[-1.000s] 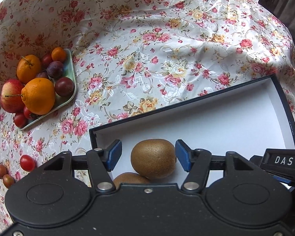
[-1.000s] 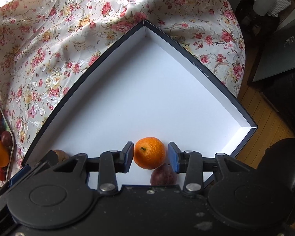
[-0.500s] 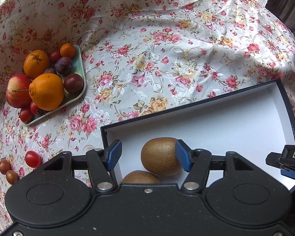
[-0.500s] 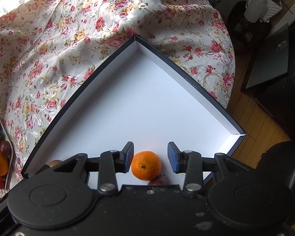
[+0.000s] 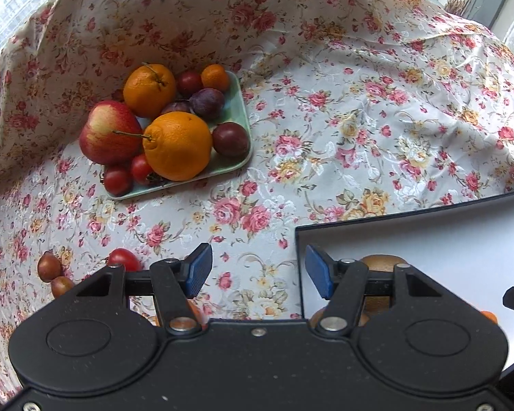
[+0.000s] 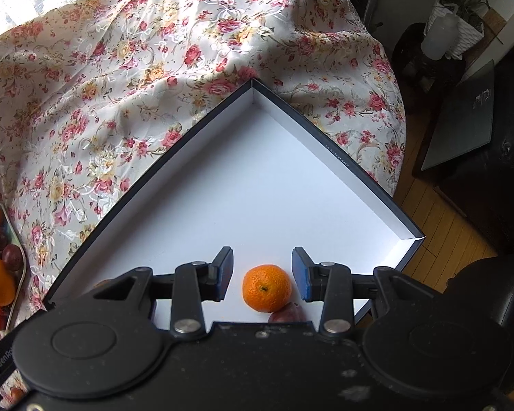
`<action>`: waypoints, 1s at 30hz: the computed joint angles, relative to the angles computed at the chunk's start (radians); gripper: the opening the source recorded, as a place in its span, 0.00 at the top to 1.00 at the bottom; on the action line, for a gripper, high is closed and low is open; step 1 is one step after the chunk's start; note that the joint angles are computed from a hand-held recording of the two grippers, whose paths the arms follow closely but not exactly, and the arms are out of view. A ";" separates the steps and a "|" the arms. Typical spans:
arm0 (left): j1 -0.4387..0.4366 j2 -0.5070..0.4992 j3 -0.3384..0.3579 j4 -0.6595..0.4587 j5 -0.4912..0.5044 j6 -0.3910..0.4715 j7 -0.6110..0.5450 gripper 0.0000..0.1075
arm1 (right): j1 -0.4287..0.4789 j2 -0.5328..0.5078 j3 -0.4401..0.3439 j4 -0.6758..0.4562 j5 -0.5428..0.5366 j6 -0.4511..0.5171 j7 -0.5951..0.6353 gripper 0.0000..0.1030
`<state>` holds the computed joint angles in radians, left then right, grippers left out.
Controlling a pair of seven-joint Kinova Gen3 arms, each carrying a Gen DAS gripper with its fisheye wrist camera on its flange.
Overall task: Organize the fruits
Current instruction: 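Move both open tools back toward the loose fruit on the cloth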
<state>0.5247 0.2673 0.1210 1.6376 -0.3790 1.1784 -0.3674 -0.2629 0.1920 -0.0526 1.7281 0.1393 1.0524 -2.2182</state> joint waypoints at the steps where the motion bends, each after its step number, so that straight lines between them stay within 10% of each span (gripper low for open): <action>1: -0.013 -0.015 -0.007 0.018 0.008 -0.005 0.000 0.40 | -0.017 -0.001 -0.009 -0.004 0.011 0.006 -0.009 0.61; 12: -0.179 -0.168 -0.024 0.175 0.047 -0.018 0.006 0.40 | -0.220 0.030 -0.079 -0.084 0.155 0.093 -0.057 0.61; 30: -0.390 -0.330 -0.037 0.358 0.069 -0.035 -0.125 0.40 | -0.359 0.069 -0.164 -0.171 -0.089 0.011 0.125 0.63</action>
